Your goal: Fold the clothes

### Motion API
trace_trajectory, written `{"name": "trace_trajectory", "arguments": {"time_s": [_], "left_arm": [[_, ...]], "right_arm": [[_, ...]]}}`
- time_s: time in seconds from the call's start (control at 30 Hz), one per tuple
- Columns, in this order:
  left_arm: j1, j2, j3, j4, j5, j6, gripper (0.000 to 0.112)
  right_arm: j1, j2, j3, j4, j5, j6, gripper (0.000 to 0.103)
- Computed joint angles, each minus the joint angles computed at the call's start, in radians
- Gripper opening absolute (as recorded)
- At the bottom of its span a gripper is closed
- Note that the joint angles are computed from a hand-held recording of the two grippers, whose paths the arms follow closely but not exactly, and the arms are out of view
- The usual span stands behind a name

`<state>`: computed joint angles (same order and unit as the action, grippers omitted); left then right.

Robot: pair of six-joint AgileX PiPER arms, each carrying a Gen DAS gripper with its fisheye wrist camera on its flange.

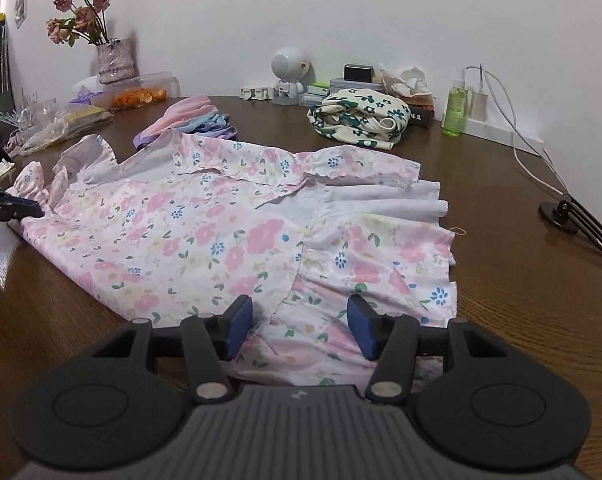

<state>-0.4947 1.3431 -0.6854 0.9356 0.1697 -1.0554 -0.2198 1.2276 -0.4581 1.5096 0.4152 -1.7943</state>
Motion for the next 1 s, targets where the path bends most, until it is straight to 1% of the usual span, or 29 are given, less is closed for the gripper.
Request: {"name": "trace_trajectory", "arguments": {"time_s": [0.03,0.07,0.1,0.17,0.2,0.3,0.33,0.4,0.43,0.5,0.53,0.57,0.6,0.7,0.73,0.8,0.83,0.87,0.9,0.93,0.97,1.0], "left_arm": [[0.005,-0.034,0.021,0.031,-0.009,-0.034,0.023],[0.007,-0.066,0.042,0.091,-0.015,-0.097,0.023],[0.013,-0.094,0.057,0.111,-0.017,-0.12,0.023],[0.018,-0.121,0.072,0.147,0.002,-0.164,0.023],[0.02,-0.109,0.067,0.163,0.024,-0.187,0.023],[0.036,-0.063,0.052,0.183,0.078,-0.224,0.021],[0.045,-0.066,0.059,0.193,0.071,-0.232,0.02],[0.064,-0.07,0.071,0.218,0.059,-0.254,0.02],[0.056,-0.071,0.066,0.19,0.085,-0.226,0.021],[0.033,-0.067,0.064,0.182,0.156,-0.229,0.021],[0.033,-0.073,0.081,0.218,0.157,-0.274,0.021],[0.044,-0.086,0.104,0.263,0.137,-0.327,0.021],[0.046,-0.097,0.117,0.282,0.132,-0.359,0.021],[0.006,-0.101,0.135,0.358,0.173,-0.454,0.021],[0.006,-0.105,0.136,0.347,0.172,-0.446,0.021],[0.006,-0.113,0.137,0.316,0.172,-0.42,0.026],[0.005,-0.117,0.136,0.302,0.171,-0.414,0.034],[0.001,-0.126,0.138,0.295,0.175,-0.418,0.049],[-0.015,-0.135,0.141,0.309,0.189,-0.448,0.057],[-0.035,-0.15,0.149,0.35,0.206,-0.502,0.071],[-0.051,-0.162,0.153,0.365,0.215,-0.525,0.079],[-0.067,-0.173,0.156,0.38,0.225,-0.547,0.08]], "right_arm": [[-0.016,-0.013,0.007,0.016,0.024,-0.017,0.054],[-0.032,-0.026,0.014,0.03,0.049,-0.03,0.054],[-0.038,-0.041,0.017,0.034,0.063,-0.032,0.054],[-0.031,-0.052,0.004,0.001,0.074,0.008,0.056],[-0.022,-0.05,-0.004,-0.012,0.072,0.024,0.057],[0.025,-0.018,-0.016,-0.009,0.02,0.036,0.057],[0.04,-0.006,-0.021,-0.007,0.003,0.04,0.057],[0.046,0.016,-0.024,0.0,-0.005,0.042,0.057],[0.048,0.026,-0.024,0.007,-0.008,0.038,0.057],[0.048,0.036,-0.023,0.013,-0.01,0.028,0.059],[0.049,0.036,-0.022,0.012,-0.01,0.026,0.061],[0.053,0.035,-0.021,0.01,-0.014,0.024,0.062],[0.06,0.034,-0.02,0.009,-0.019,0.022,0.063],[0.093,0.031,-0.016,0.017,-0.052,0.009,0.07],[0.107,0.03,-0.015,0.021,-0.066,0.005,0.072],[0.121,0.03,-0.019,0.003,-0.079,0.032,0.074],[0.126,0.029,-0.022,-0.013,-0.084,0.052,0.074],[0.129,0.027,-0.025,-0.036,-0.087,0.079,0.075],[0.133,0.023,-0.027,-0.067,-0.091,0.113,0.076],[0.135,0.019,-0.028,-0.092,-0.092,0.14,0.077],[0.14,0.014,-0.027,-0.116,-0.096,0.167,0.078],[0.145,0.011,-0.028,-0.137,-0.102,0.188,0.079]]}}
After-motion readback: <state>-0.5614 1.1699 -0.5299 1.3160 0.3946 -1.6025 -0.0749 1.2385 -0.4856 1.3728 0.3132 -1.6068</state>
